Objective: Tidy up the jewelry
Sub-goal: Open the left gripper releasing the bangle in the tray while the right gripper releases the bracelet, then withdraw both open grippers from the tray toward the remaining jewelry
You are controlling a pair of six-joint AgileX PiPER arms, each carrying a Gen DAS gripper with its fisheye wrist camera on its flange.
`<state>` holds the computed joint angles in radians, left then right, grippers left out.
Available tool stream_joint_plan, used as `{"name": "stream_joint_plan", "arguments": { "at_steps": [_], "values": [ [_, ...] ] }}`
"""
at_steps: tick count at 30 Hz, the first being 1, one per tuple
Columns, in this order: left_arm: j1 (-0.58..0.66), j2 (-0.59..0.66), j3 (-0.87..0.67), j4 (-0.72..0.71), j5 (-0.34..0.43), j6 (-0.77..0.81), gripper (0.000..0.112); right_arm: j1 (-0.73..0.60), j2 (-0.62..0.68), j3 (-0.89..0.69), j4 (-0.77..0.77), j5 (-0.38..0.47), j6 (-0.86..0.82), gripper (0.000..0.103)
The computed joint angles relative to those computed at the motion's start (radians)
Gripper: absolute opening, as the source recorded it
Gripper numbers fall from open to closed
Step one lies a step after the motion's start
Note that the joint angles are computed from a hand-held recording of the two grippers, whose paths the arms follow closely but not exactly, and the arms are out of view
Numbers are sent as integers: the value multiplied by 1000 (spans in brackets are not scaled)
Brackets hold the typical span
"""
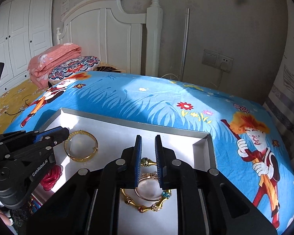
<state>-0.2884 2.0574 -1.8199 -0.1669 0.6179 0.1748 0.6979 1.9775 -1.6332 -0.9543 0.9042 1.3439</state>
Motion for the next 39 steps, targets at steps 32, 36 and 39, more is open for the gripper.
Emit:
{"name": "stream_joint_plan", "arguments": {
  "at_steps": [32,36,39],
  "values": [
    [171,-599,901,-657,-402,717,98,375,-289,500,-89,102,615,70],
    [203,-626,1010,-934,-424,1039,98,449,-285,537,-85,116,669,70],
    [208,-633,1069,-1071,-443,1213,98,470,-270,544,-69,100,678,70]
  ]
}}
